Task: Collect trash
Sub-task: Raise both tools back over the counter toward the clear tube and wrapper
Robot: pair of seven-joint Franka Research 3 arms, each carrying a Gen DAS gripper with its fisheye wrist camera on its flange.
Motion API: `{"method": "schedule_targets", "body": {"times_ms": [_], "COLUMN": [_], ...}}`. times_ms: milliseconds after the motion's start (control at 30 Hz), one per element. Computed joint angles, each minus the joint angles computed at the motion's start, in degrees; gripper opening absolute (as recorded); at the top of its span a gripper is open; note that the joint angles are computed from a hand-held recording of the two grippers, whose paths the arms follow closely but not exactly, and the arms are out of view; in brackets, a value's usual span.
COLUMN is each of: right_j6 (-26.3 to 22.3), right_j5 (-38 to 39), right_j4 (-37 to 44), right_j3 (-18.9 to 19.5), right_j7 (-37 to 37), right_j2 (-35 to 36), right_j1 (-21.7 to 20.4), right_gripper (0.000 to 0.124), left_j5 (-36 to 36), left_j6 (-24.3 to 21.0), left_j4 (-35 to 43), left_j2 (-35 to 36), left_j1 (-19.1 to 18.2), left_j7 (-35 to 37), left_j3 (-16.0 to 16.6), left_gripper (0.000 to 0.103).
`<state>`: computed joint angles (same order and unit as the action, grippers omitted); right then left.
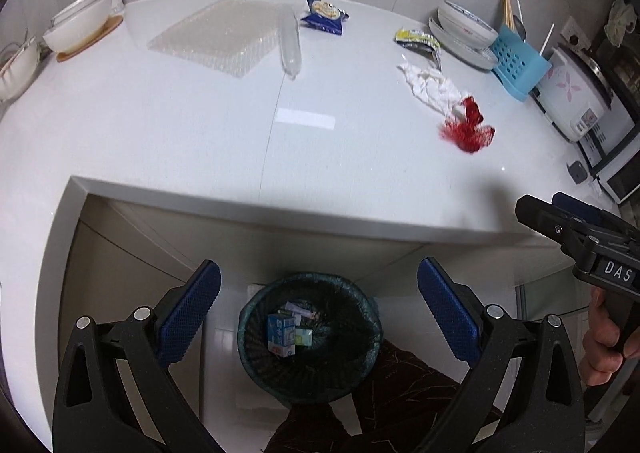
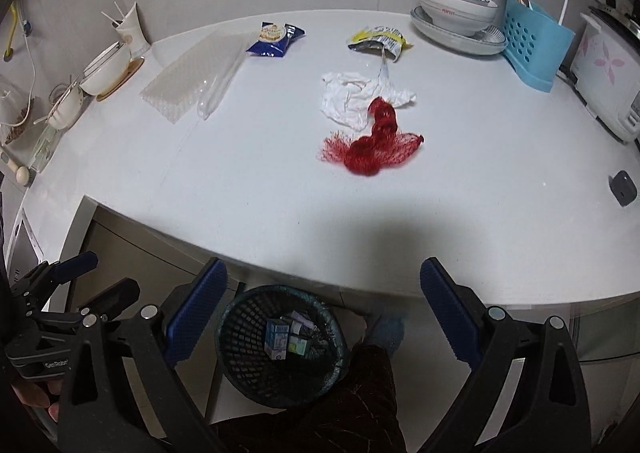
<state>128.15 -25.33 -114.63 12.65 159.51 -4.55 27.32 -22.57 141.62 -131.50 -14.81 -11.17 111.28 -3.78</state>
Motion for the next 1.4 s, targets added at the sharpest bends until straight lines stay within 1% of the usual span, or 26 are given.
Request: {"method": "schedule_targets", "body": {"times_ms": [267,467,800,867,933,1000,1233,1400], "right_j6": [0.91,3.02,3.07,3.64,6.40,6.44,5.31,3.39], "right_j5": [-2.06,-1.68,-1.10,-1.08,-0.59,-0.43,2.20,4.79], "right_j4": [2.27,2.83,6.46,6.97,6.37,7.01,10.43,16.53], "right_j3": [-1.50,-2.61,-4.80,-5.31,-5.92,-6.19,-7.91,-9.66], "right_j7": [-1.49,-4.13,-9.26,-10.13,-11.24,-12.33,-16.52,-21.29], "right_j2": [0.11,0.43,2.82,3.09,2.88,3.40,6.99,12.46], "right_j1": [-2.06,-3.82,-6.04,-6.49,-7.12,-7.63,-8.82,-9.04], "right_gripper": [0.093,0.093,0.093,0.093,0.093,0.093,0.093,0.093], "left_j5": [0.52,1.46,6.17,7.59,8.64,10.51,16.03,19.78], "left_j6": [0.59,1.60,-0.06,-0.39,-0.71,-0.97,-4.73,-9.02], "left_j4": [6.45,11.05,21.73,24.20,26.80,29.34,40.05,50.70], "left_j2": [3.97,7.56,16.19,17.98,19.91,21.78,30.14,38.53], "left_j1": [0.33,1.02,2.94,3.27,3.55,3.71,4.02,3.60], "left_j7": [-3.45,-5.93,-11.68,-13.19,-14.22,-15.52,-19.64,-23.41], "left_j3": [-1.46,-2.75,-5.49,-6.02,-6.53,-6.95,-7.94,-8.08], "left_gripper": [0.096,0.097,0.097,0.097,0.097,0.097,0.097,0.097]}}
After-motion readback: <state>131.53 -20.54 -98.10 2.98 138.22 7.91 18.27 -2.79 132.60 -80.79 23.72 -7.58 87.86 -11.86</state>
